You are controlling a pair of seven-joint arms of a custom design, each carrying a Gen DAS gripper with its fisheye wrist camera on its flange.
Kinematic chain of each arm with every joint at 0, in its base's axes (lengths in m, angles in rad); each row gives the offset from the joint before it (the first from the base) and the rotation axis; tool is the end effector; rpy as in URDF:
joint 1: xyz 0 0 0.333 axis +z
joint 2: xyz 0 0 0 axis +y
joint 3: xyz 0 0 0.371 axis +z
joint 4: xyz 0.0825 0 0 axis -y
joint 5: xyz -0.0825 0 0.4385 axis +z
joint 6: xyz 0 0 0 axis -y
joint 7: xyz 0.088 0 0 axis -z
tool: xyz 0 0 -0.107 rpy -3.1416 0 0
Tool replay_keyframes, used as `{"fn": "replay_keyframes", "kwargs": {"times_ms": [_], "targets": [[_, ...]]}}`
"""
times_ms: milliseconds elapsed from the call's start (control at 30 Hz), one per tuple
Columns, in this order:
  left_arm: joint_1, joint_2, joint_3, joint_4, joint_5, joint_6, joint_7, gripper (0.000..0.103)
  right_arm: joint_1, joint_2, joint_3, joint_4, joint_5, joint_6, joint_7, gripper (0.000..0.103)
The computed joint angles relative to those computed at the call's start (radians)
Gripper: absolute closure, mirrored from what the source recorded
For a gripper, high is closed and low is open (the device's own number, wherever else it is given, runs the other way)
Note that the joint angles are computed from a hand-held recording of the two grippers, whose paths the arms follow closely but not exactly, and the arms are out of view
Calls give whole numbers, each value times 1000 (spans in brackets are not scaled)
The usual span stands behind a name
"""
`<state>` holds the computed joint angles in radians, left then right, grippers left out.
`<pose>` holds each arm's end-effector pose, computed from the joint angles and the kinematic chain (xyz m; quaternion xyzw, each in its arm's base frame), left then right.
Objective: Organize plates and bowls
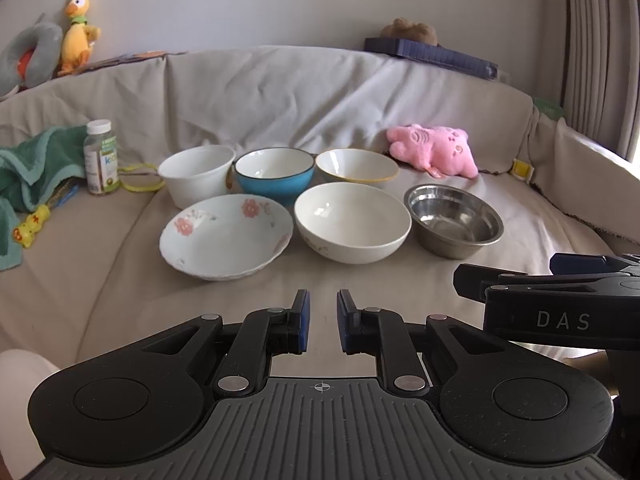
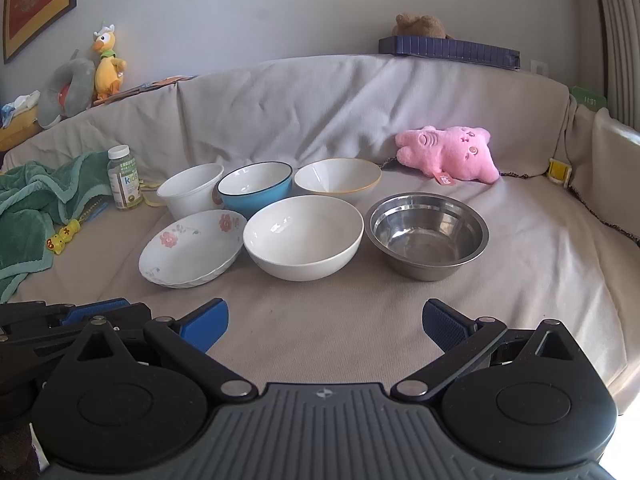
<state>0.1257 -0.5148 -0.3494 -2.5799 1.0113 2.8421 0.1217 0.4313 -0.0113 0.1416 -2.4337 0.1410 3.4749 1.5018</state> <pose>0.4246 -0.1534 0.5031 -0.7154 0.5179 -0.2985 0.3616 0.4836 0.2924 0.4520 -0.7404 0.4478 -0.2438 0.4379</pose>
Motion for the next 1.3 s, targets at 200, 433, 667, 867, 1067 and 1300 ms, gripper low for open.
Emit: {"fn": "replay_keyframes", "kwargs": {"times_ms": [200,433,667,867,1067,1300], "targets": [[-14,0,16,-1,-22,-1,27,85,-1,2,-1,0,-10,2,9,0],[-19,1,21,0,-54,-3,59,86,-2,5,0,-4,-15,9,12,0],[-13,-1,17,-3,-72,-1,74,86,-4,6,0,-3,-28,6,22,0],[-8,-1,13,-4,-78,2,78,86,-5,4,-1,-5,-44,3,35,0],[-4,-2,9,-4,-79,3,78,86,-4,3,0,-5,-36,1,30,0],[-4,-2,10,-5,-85,3,84,85,-4,1,-2,-6,-44,-1,37,0]]}}
